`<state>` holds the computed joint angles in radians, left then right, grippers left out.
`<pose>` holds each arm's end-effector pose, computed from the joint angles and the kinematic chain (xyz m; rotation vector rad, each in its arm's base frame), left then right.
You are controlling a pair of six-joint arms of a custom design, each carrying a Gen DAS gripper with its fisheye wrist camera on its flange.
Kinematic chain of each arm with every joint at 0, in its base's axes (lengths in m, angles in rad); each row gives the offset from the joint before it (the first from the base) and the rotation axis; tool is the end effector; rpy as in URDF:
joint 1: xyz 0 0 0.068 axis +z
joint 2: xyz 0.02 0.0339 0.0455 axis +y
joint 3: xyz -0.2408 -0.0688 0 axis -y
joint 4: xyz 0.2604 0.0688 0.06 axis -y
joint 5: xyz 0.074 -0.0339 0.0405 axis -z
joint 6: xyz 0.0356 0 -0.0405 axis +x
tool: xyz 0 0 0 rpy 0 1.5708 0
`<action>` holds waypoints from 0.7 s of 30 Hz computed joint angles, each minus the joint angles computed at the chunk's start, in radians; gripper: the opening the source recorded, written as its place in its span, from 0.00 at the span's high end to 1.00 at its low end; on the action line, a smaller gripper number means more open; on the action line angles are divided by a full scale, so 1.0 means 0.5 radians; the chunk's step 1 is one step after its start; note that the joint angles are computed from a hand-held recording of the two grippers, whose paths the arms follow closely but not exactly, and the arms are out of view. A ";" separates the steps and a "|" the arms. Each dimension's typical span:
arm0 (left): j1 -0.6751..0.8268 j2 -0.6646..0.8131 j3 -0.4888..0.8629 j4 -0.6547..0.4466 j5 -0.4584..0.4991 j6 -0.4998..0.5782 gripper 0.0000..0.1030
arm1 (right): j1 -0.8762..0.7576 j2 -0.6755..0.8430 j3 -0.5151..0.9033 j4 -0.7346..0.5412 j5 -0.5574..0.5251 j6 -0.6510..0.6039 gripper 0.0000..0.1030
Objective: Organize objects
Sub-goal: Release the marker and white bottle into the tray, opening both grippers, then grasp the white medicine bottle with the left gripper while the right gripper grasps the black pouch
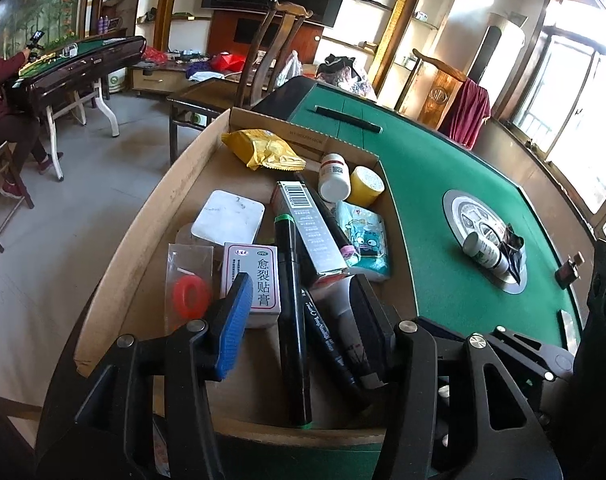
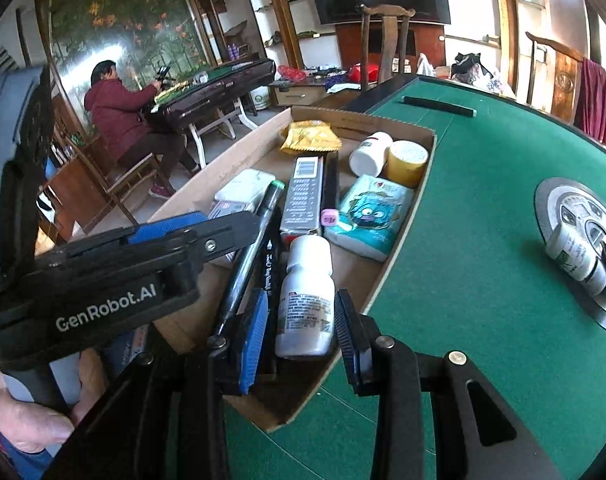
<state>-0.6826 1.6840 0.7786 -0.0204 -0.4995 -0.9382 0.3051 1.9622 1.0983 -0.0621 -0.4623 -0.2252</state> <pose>0.2578 -0.1876 0.1008 -0.4971 2.3005 -0.1555 0.3674 0.1324 0.0924 -0.8284 2.3152 0.6092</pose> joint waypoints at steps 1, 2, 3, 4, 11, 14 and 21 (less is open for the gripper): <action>-0.006 -0.008 0.003 -0.010 -0.008 -0.002 0.51 | -0.022 -0.009 0.000 -0.006 -0.020 0.002 0.67; -0.013 -0.011 0.015 -0.025 -0.016 0.001 0.51 | -0.060 -0.020 0.004 -0.009 -0.046 0.009 0.67; -0.020 -0.010 0.029 -0.040 -0.024 0.004 0.51 | -0.087 -0.023 0.012 -0.017 -0.066 0.012 0.67; -0.030 -0.007 0.046 -0.058 -0.034 0.003 0.51 | -0.116 -0.026 0.023 -0.028 -0.090 0.021 0.67; -0.112 0.078 0.229 -0.174 -0.071 0.052 0.51 | -0.464 0.047 0.205 -0.156 -0.282 0.033 0.67; -0.146 0.175 0.362 -0.235 -0.073 0.080 0.51 | -0.629 0.124 0.332 -0.245 -0.369 0.040 0.67; -0.211 0.502 0.795 -0.407 -0.010 0.183 0.51 | -1.035 0.396 0.762 -0.392 -0.534 0.184 0.66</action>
